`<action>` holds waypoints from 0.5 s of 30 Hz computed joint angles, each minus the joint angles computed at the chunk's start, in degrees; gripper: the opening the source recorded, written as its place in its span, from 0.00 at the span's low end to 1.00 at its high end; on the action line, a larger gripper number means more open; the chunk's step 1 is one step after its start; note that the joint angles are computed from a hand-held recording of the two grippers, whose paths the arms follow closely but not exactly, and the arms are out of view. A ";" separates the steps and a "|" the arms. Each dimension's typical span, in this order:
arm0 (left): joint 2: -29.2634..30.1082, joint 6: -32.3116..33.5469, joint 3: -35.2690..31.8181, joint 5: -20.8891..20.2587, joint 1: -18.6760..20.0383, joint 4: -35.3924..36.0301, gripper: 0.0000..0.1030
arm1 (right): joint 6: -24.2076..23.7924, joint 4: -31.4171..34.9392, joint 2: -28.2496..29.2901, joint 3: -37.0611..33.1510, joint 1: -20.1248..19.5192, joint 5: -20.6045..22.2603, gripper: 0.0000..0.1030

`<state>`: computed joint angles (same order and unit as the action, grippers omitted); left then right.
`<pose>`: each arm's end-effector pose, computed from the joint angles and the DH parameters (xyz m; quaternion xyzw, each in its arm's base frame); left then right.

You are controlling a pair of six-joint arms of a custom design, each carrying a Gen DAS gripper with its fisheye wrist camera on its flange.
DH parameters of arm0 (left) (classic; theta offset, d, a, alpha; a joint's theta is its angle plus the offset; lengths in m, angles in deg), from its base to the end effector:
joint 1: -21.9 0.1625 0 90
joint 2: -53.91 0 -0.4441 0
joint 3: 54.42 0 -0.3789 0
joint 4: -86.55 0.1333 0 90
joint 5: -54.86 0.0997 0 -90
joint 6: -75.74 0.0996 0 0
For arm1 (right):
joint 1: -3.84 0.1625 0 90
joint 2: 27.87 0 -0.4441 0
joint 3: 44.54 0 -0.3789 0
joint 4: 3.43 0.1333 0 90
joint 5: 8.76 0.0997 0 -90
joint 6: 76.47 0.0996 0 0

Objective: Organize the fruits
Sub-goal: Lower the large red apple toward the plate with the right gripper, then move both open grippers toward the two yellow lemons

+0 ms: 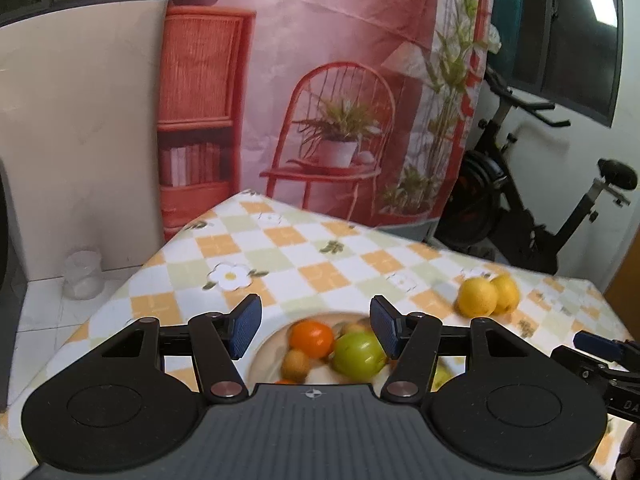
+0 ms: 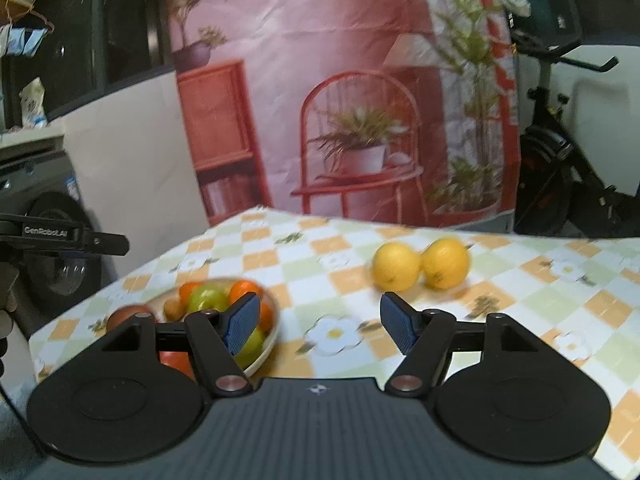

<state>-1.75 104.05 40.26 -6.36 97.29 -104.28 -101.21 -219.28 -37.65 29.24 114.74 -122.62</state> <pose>0.0067 -0.6930 0.3373 0.1853 0.8202 -0.4685 0.2711 0.3477 -0.6498 -0.0577 0.2276 -0.8148 0.4966 0.1941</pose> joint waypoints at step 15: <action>3.94 -1.95 -5.33 -1.30 -4.21 1.73 0.62 | -6.07 -0.55 -5.83 0.09 -1.53 -1.77 0.68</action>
<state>2.19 102.10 34.92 -7.66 93.09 -102.55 -107.29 -219.82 -43.48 29.33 113.21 -124.39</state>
